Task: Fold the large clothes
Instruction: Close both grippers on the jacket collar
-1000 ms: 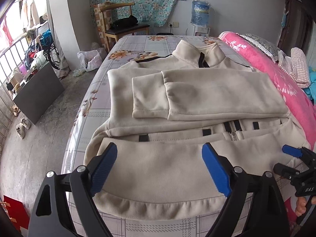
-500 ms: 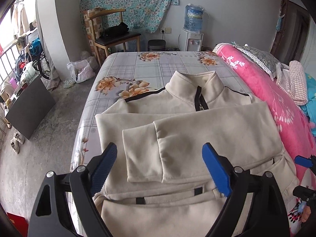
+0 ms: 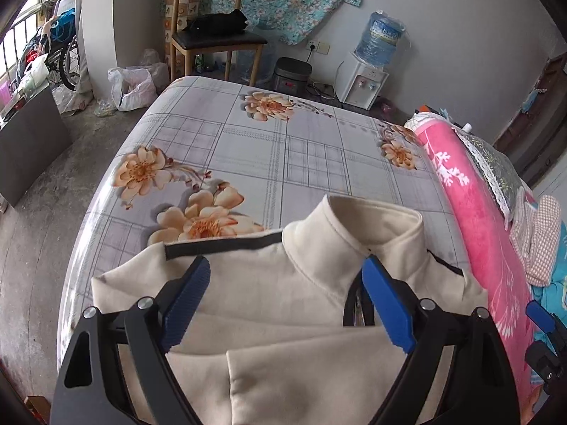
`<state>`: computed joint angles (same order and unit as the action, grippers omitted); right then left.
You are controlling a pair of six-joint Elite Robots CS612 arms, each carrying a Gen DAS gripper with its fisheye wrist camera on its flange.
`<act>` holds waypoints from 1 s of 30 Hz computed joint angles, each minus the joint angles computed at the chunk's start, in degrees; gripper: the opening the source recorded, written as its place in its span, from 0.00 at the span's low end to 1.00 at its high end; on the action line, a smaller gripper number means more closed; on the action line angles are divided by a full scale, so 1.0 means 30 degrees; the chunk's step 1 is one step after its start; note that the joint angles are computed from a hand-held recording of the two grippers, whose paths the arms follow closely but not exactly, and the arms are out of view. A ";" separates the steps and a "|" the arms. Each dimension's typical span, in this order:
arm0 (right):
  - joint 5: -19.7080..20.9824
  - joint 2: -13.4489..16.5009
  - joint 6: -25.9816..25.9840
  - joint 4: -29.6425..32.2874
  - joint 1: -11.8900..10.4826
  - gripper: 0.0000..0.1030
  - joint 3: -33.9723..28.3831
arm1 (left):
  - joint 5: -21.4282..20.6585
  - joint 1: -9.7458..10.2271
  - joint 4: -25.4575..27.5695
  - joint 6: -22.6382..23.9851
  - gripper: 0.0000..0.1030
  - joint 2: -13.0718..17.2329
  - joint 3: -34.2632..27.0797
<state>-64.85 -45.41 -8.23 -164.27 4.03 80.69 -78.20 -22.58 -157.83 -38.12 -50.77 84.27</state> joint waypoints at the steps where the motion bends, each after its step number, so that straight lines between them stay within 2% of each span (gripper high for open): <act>1: -0.0352 0.0424 0.0024 0.0709 0.0149 0.92 -0.0843 | -0.0450 0.0149 0.0033 0.0184 0.83 0.0346 -0.0484; 3: -0.1202 0.1252 0.0235 0.1789 0.0443 0.92 -0.2432 | -0.2403 0.0584 -0.0173 0.0700 0.83 0.1118 -0.1466; 6: -0.2020 0.2573 0.0460 0.3880 0.0782 0.92 -0.4990 | -0.3024 0.0916 0.0011 0.0001 0.83 0.1992 -0.2568; 9: -0.1262 0.4074 0.1575 0.7023 0.0804 0.92 -0.7882 | -0.2808 0.0987 0.1415 -0.0017 0.83 0.2677 -0.3664; 11: -0.1068 0.5104 0.2484 0.8710 0.0815 0.92 -0.9771 | -0.2604 0.0977 0.2071 0.0064 0.83 0.3004 -0.4096; 13: -0.1337 0.5960 0.2943 0.9801 0.0897 0.91 -1.1288 | -0.2972 0.1052 0.2659 0.0086 0.83 0.3350 -0.4563; 16: -0.1854 0.7094 0.3199 1.1353 0.1045 0.89 -1.3273 | -0.2396 0.1031 0.3749 -0.0052 0.83 0.3741 -0.5166; 19: -0.1906 0.7884 0.2862 1.3096 0.1143 0.88 -1.4765 | -0.1720 0.0944 0.4019 0.0144 0.83 0.3940 -0.5462; 24: -0.2300 0.8121 0.2511 1.4087 0.1127 0.81 -1.5285 | -0.1626 0.0817 0.4674 0.0555 0.83 0.3869 -0.5575; 27: -0.2443 0.7561 0.1750 1.3917 0.1097 0.77 -1.4363 | -0.0867 0.0571 0.5603 0.1553 0.83 0.3685 -0.5545; 30: -0.2826 0.6916 0.0920 1.3556 0.1104 0.72 -1.3305 | -0.0856 0.0451 0.5279 0.2517 0.83 0.3354 -0.5066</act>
<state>-73.33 -24.66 -5.47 -123.61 7.35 40.77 -80.77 -21.23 -142.00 -30.57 -40.71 69.07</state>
